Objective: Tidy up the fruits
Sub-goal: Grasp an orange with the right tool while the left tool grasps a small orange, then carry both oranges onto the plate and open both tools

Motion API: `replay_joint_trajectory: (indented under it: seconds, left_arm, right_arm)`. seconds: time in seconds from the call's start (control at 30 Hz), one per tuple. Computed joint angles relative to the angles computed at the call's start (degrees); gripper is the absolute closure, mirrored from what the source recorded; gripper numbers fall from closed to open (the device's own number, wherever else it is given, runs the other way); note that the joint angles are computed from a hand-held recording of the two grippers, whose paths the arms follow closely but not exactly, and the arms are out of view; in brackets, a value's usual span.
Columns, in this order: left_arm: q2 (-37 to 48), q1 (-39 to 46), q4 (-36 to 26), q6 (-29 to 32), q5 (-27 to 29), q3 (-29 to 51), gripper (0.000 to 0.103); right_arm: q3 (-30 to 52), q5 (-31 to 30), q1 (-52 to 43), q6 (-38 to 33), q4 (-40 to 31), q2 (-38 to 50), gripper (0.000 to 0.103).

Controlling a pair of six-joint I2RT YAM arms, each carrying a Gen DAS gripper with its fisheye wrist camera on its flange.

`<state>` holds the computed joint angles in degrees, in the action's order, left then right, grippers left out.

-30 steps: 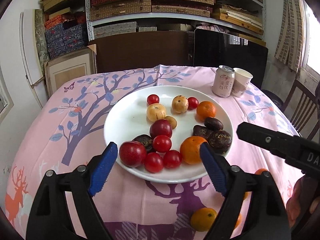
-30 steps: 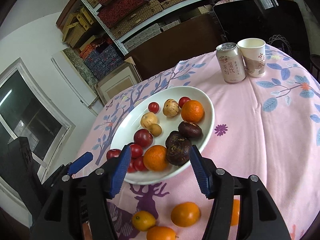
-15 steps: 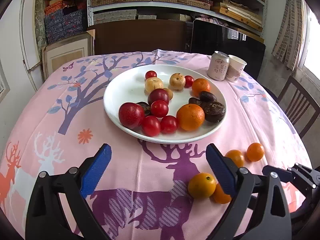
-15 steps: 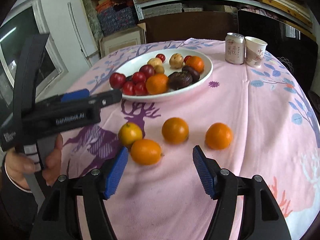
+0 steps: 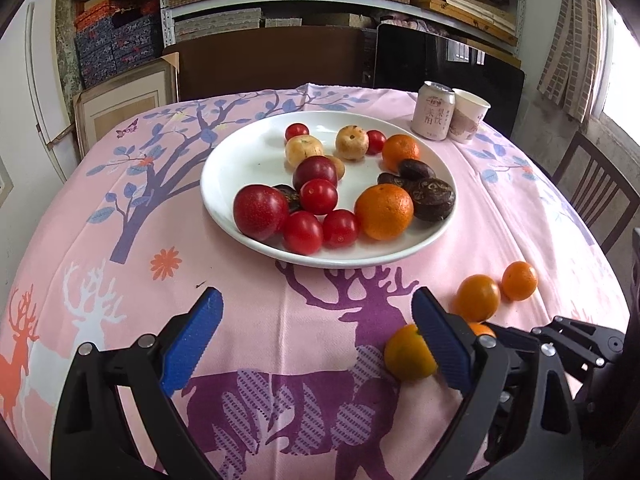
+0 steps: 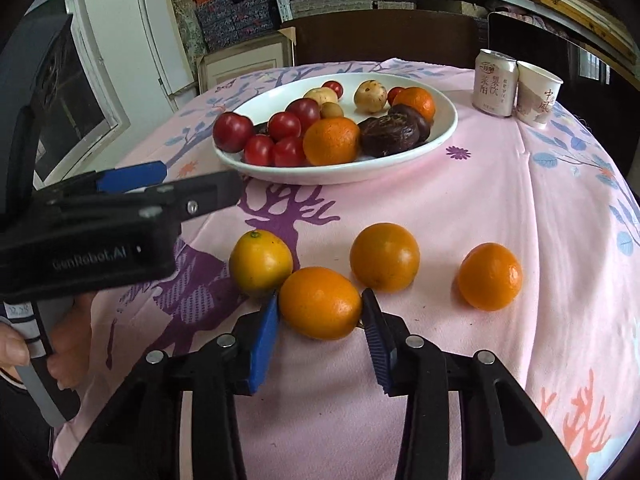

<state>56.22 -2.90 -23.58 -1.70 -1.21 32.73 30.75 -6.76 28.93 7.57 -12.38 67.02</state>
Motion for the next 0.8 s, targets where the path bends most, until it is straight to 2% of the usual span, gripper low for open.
replay_joint_trajectory:
  seconds: [0.23, 0.37, 0.5, 0.57, 0.63, 0.73, 0.8]
  left_arm:
    - [-0.3, -5.2, -1.0, 0.5, -1.6, -0.6, 0.010]
    - [0.7, -9.8, -1.5, 0.8, -2.7, -1.1, 0.010]
    - [3.8, -12.7, -1.6, 0.8, -3.1, -1.3, 0.010]
    - [4.5, -12.5, -1.2, 0.8, -2.4, -1.5, 0.018]
    - [5.5, -11.8, -1.6, 1.0, -0.8, -1.3, 0.043]
    - [6.3, -11.7, -1.3, 1.0, -0.2, -1.4, 0.054]
    - [5.9, -11.4, -1.3, 1.6, 1.2, -1.4, 0.063]
  right_arm:
    - [-1.3, -11.5, -14.4, -0.6, -2.4, -6.5, 0.061]
    - [-0.6, -15.0, -20.2, -0.6, -2.4, -4.9, 0.061]
    - [-0.6, -16.3, -20.2, -1.2, -2.2, -5.4, 0.066]
    - [-1.0, -16.1, -19.6, -1.3, -2.3, -6.9, 0.068]
    - [-1.2, -16.8, -19.8, -1.6, -2.5, -7.6, 0.068]
    - [-0.5, -16.5, -18.8, -2.8, -3.8, -7.2, 0.067]
    - [-0.2, -12.5, -16.4, -3.0, -4.9, -7.0, 0.059]
